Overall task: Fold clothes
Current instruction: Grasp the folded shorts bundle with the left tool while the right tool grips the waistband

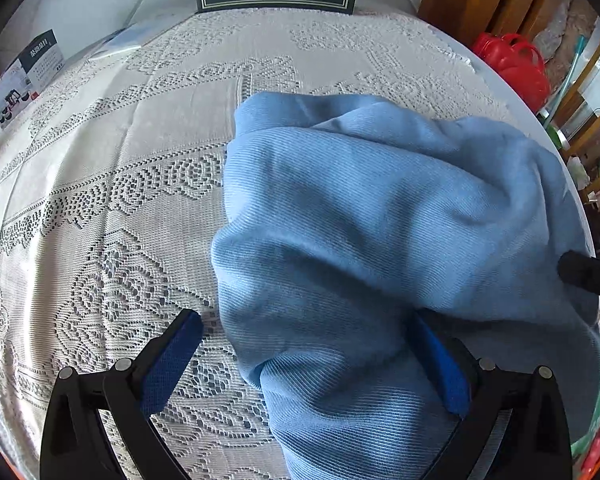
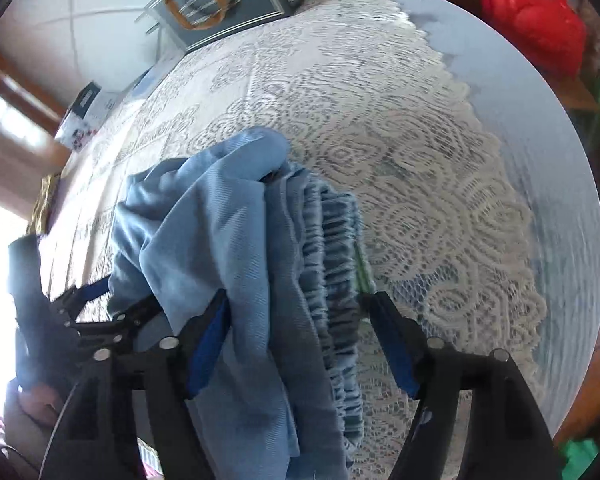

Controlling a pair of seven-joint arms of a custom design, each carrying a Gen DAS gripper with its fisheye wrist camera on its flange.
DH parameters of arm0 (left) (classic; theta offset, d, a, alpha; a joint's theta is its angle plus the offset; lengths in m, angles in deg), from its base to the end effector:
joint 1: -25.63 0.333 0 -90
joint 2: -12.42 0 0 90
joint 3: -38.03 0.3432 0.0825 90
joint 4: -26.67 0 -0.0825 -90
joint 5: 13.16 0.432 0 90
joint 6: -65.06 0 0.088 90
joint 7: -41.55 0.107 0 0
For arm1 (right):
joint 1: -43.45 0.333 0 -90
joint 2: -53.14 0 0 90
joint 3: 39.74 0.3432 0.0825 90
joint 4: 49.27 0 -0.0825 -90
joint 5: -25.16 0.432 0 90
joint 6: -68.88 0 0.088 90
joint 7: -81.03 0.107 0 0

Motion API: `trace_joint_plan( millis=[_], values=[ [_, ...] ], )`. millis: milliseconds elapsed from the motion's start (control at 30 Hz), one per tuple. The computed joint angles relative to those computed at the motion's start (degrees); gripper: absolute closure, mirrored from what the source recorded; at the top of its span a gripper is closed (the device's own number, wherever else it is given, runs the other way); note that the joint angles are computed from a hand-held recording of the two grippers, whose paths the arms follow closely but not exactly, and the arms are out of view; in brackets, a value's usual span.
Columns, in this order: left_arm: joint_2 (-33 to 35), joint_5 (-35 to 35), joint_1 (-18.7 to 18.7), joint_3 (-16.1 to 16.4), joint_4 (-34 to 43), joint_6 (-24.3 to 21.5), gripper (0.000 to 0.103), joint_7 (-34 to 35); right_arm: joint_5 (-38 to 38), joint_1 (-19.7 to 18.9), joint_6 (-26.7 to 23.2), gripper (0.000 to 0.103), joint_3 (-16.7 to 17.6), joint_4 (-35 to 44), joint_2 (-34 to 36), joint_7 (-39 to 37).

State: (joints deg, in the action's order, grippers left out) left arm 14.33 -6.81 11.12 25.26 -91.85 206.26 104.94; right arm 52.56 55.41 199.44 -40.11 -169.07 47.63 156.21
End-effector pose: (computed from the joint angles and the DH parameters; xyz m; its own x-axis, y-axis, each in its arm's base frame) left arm 0.5588 -0.2872 0.4573 -0.0979 -0.9921 0.0789 -0.9330 0.0639 -0.3541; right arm 0.5781 0.1298 0.5044 0.2415 -0.9045 -0.3514 -0.9406 -0.1293 -0.3138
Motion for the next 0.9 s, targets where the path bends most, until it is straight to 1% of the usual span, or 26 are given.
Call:
trace_joint_plan(
  millis=[100, 167, 267, 300, 333, 367, 400, 433, 467, 567, 667, 700, 767, 900],
  values=[
    [-0.2, 0.1, 0.0, 0.0, -0.2, 0.1, 0.0, -0.1, -1.4, 0.1, 1.7, 0.024, 0.4, -1.1, -0.7, 1.5],
    [-0.8, -0.3, 0.1, 0.0, -1.2, 0.6, 0.0, 0.2, -1.4, 0.3, 3.1, 0.024, 0.3, -2.0, -1.2, 1.8],
    [-0.8, -0.1, 0.1, -0.1, -1.1, 0.5, 0.0, -0.2, -0.6, 0.6, 2.9, 0.024, 0.2, -1.6, -0.1, 1.5],
    [-0.7, -0.2, 0.1, -0.1, -1.0, 0.4, 0.001, -0.2, -0.3, 0.7, 2.9, 0.018, 0.2, -1.5, 0.3, 1.4],
    [-0.9, -0.8, 0.1, -0.1, -1.2, 0.3, 0.003, 0.1, -0.1, 0.7, 2.8, 0.018, 0.3, -1.4, 0.6, 1.3],
    [-1.9, -2.2, 0.2, -0.1, -2.5, 1.1, 0.014, 1.1, 0.0, 0.8, 2.9, 0.023, 0.5, -1.9, 0.3, 1.4],
    [-2.2, -4.0, 0.2, -0.3, -2.8, 1.6, 0.032, 2.6, 0.0, 0.8, 3.0, 0.038, 0.6, -2.3, -0.1, 1.4],
    [-2.6, -6.4, 0.1, -0.4, -3.0, 2.2, 0.039, 4.8, 0.0, 1.0, 3.1, 0.044, 0.6, -2.7, -0.5, 1.5],
    [-2.7, -6.1, 0.1, -0.6, -3.1, 2.2, 0.042, 4.7, 0.0, 1.1, 3.2, 0.046, 0.7, -3.1, -0.8, 1.5],
    [-2.8, -5.9, 0.1, -0.7, -3.4, 2.9, 0.043, 3.9, 0.1, 1.3, 3.2, 0.047, 0.5, -3.2, -0.7, 1.0],
    [-3.2, -7.5, 0.3, -0.6, -3.4, 2.5, 0.056, 4.0, -1.9, 1.5, 3.8, 0.047, 0.8, -3.2, -0.7, 1.5],
    [-3.3, -8.1, 0.3, -0.6, -3.5, 2.8, 0.058, 4.2, -2.6, 1.6, 3.9, 0.047, 0.9, -3.2, -0.7, 1.7],
    [-3.3, -8.5, 0.4, -0.6, -3.8, 3.5, 0.058, 4.2, -2.5, 1.7, 3.9, 0.047, 0.8, -3.0, -0.7, 1.6],
    [-3.2, -6.4, 0.4, -0.8, -4.0, 4.3, 0.057, 1.8, -2.3, 1.9, 4.5, 0.047, 0.8, -3.2, -0.9, 1.0]
  ],
)
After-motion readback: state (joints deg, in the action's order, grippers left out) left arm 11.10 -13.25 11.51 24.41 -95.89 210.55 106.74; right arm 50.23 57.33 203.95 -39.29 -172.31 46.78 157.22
